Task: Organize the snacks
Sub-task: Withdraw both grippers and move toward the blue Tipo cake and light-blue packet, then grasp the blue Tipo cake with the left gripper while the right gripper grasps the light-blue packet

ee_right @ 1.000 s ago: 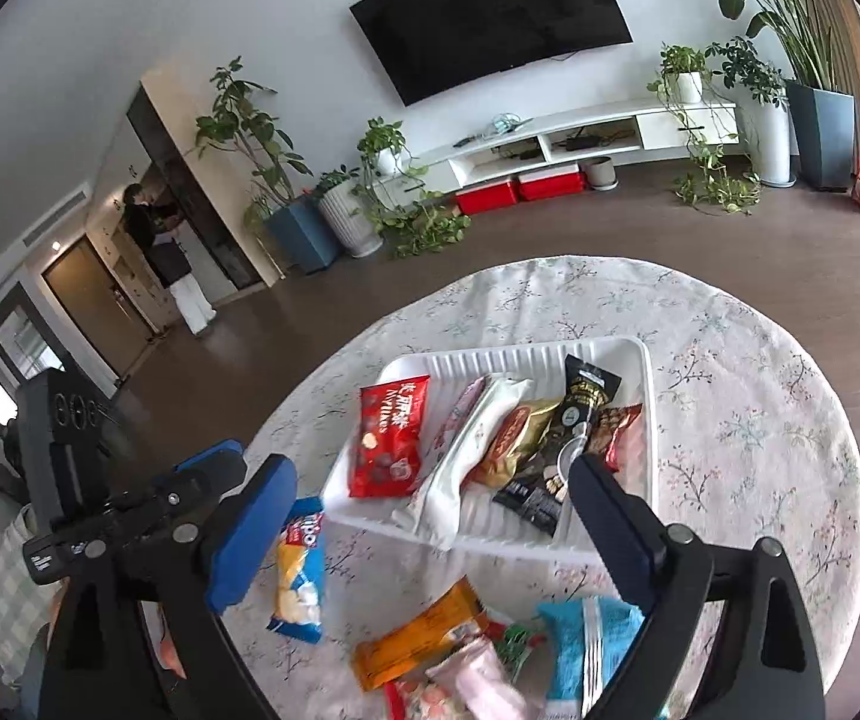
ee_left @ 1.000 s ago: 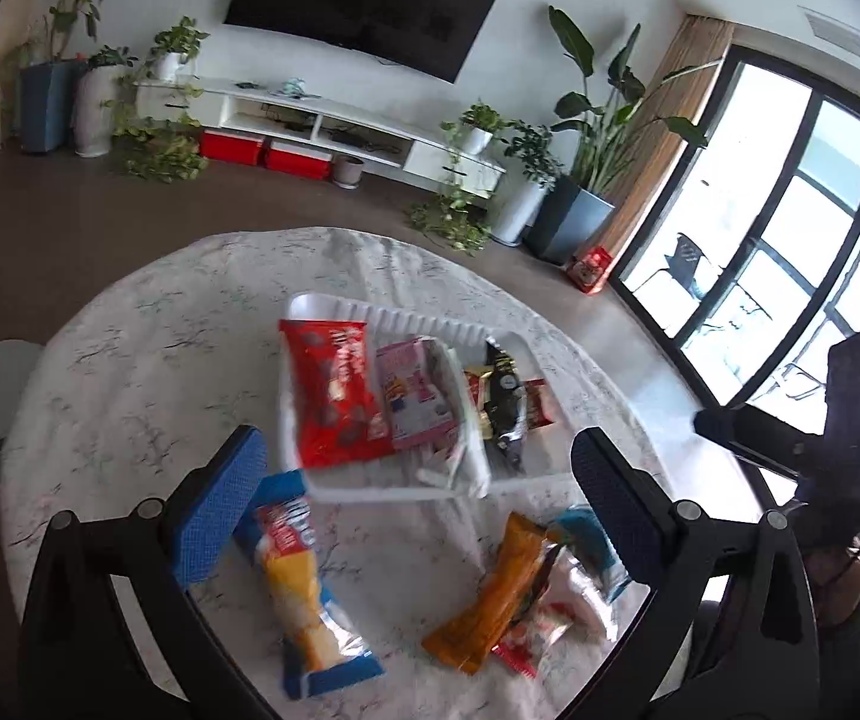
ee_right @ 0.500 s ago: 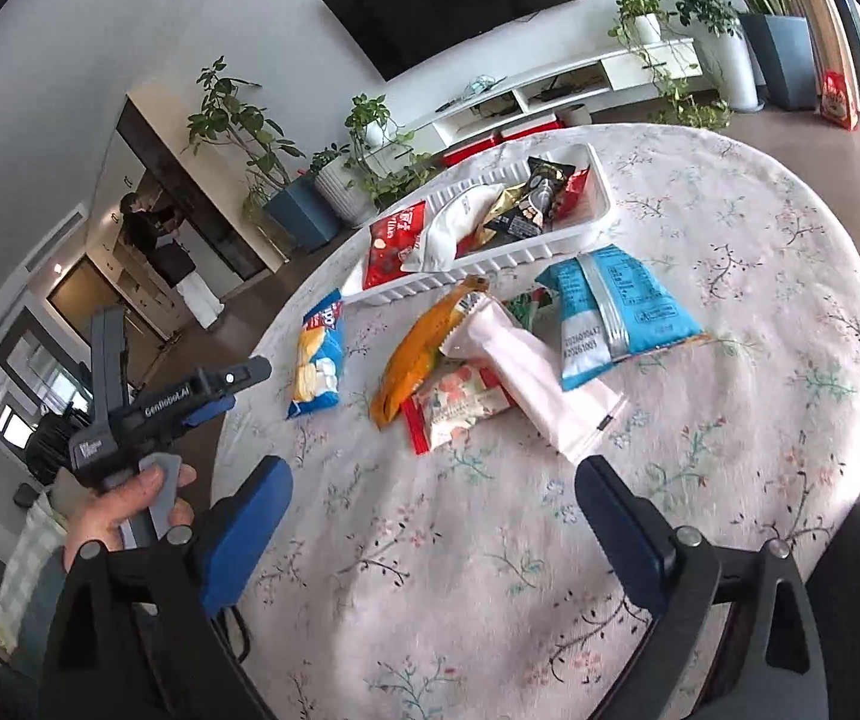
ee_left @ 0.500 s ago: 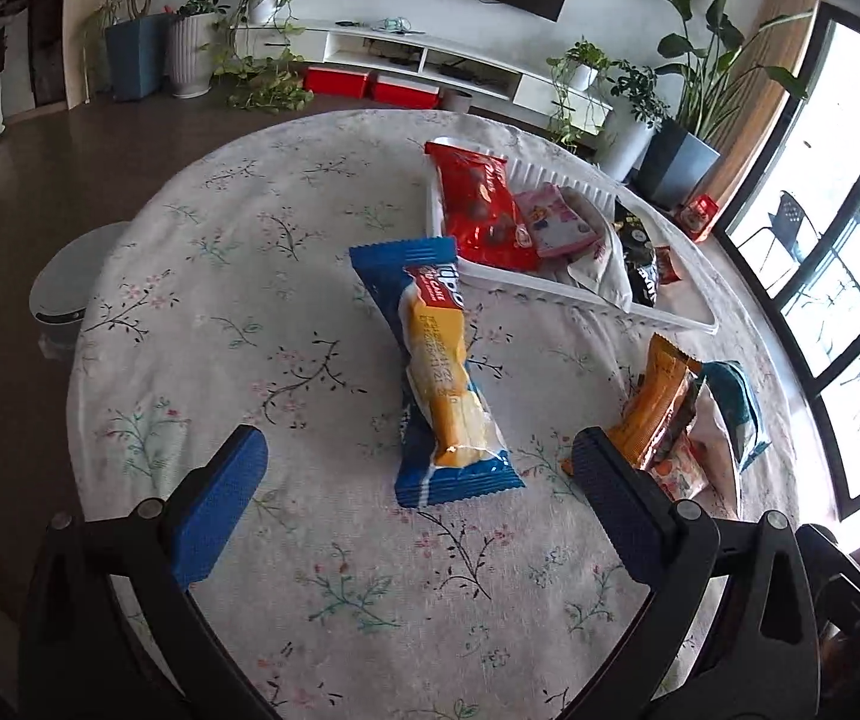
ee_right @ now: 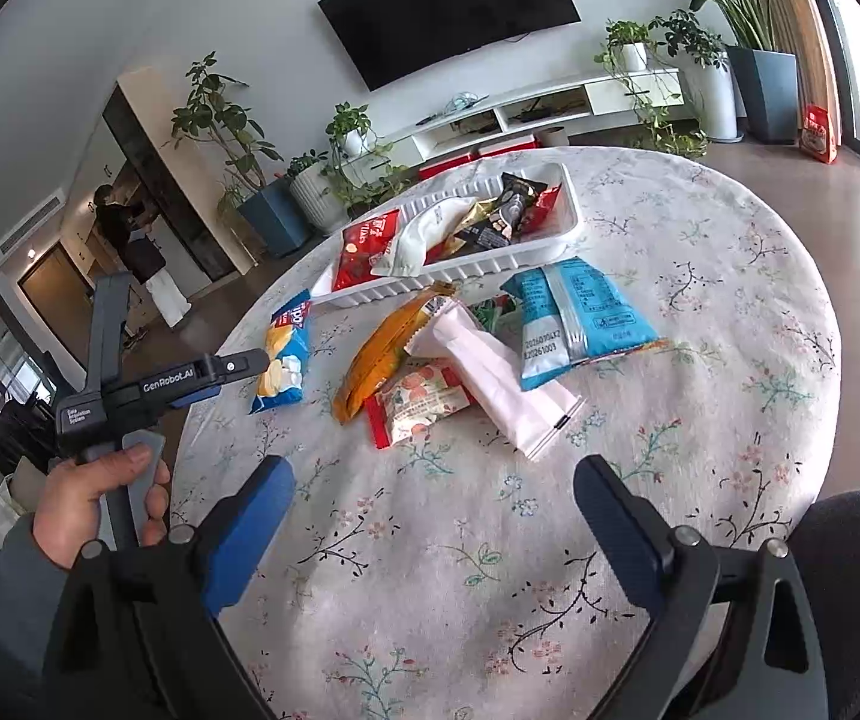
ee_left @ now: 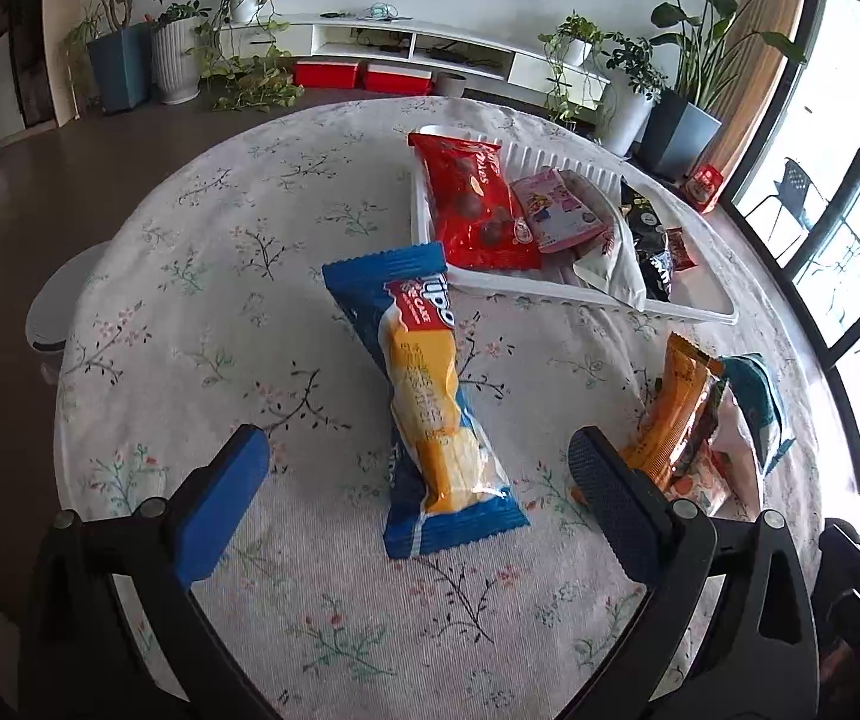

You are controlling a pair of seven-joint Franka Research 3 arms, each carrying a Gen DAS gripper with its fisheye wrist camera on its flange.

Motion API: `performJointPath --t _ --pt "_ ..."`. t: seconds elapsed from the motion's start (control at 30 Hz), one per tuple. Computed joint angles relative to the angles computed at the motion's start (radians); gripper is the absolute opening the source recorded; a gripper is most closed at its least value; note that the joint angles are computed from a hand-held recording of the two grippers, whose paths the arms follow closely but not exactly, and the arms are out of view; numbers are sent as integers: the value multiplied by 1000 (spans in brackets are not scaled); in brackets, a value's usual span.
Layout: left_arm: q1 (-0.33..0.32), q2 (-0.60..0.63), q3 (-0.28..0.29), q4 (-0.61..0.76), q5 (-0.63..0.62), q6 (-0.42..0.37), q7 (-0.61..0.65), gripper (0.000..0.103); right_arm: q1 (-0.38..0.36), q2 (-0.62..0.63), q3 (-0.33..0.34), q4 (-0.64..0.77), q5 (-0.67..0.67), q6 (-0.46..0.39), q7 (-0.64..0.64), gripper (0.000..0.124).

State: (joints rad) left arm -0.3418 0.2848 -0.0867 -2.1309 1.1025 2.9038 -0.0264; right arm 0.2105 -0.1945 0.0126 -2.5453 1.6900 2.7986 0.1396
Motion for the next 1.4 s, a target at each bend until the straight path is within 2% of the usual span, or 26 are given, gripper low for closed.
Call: performJointPath --t 0.07,0.13,0.23,0.37,0.4,0.47,0.5,0.77,0.93,1.03,1.13,1.2,1.3,1.4 --pt "17 32 -21 41 -75 -35 90 87 0 1 0 -1 0 -1 -1 98" --pt "28 65 -33 80 -153 -67 176 68 -3 4 -4 -1 -6 -12 5 98" --pt "30 103 -32 121 -243 -101 257 65 -9 14 -10 1 -10 -21 19 97" --pt "10 131 -16 139 -284 -103 310 63 -16 17 -12 3 1 -23 11 98" --pt "8 137 -13 138 -293 -92 319 53 -17 19 -11 4 0 -24 14 98" --pt "-4 145 5 140 -291 -72 327 44 -18 19 -11 3 -8 -26 21 98" --pt "-2 148 6 140 -296 -56 339 34 -18 21 -10 4 -18 -25 30 97" --pt "-1 151 26 120 -335 24 413 27 -15 12 -8 0 -6 -14 22 97" --pt "-41 110 68 58 -303 100 384 26 -23 20 -12 31 -55 16 66 97" --pt "-79 80 105 10 -256 162 324 26 -25 54 -7 79 -167 86 135 97" --pt "-122 56 140 -33 -209 217 265 26 -32 116 -10 137 -381 128 306 96" --pt "-156 46 173 -54 -177 257 223 26 -48 176 -13 186 -616 114 492 96" --pt "-197 32 203 -67 -144 269 186 26 -60 255 -19 258 -869 76 660 90" --pt "-227 30 233 -69 -113 285 147 26 -79 318 -13 325 -958 25 712 81"
